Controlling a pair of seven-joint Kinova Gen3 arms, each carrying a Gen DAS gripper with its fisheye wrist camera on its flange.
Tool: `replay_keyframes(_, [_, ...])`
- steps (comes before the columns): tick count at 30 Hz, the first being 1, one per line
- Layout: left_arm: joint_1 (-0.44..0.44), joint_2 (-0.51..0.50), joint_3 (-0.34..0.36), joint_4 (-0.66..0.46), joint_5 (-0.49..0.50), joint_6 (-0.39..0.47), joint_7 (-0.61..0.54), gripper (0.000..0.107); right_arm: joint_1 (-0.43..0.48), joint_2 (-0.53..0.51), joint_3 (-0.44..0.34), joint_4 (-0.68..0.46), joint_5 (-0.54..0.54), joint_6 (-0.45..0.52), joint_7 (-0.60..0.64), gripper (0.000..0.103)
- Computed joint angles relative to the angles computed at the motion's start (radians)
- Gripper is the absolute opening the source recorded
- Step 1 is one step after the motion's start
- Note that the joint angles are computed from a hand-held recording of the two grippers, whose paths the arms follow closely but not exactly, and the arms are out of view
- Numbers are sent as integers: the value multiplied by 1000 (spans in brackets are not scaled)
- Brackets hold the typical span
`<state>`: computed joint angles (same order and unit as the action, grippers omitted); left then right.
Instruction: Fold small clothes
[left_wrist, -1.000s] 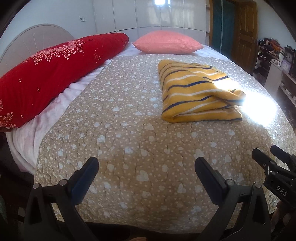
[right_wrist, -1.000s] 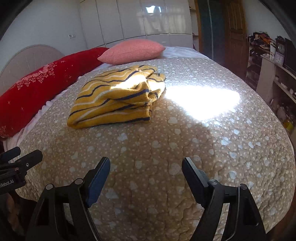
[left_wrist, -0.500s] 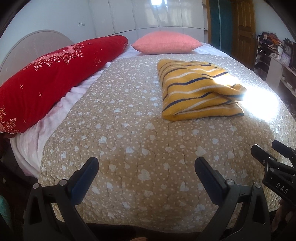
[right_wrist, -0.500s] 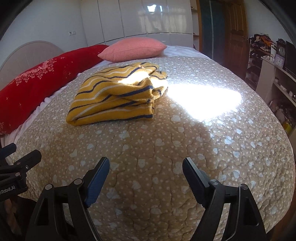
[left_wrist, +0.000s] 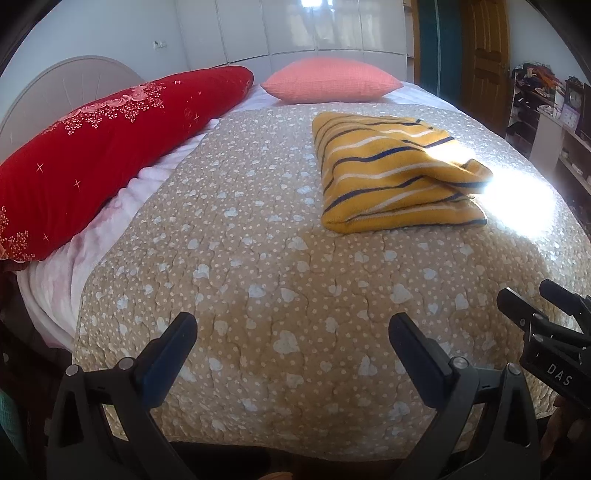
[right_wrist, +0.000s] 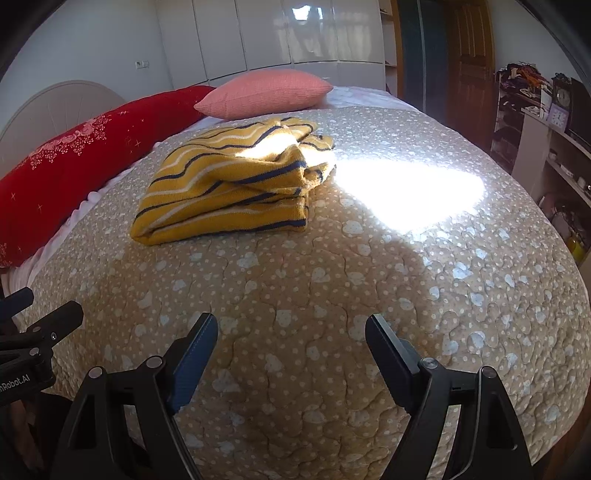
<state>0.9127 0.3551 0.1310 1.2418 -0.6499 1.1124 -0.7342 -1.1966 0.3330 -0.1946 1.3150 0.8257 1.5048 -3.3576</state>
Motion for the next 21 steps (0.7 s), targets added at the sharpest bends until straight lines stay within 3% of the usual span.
replay_keyframes(21, [-15, 4, 1, 10, 34, -8, -15, 103, 0, 11, 6, -2, -10, -11, 9, 87])
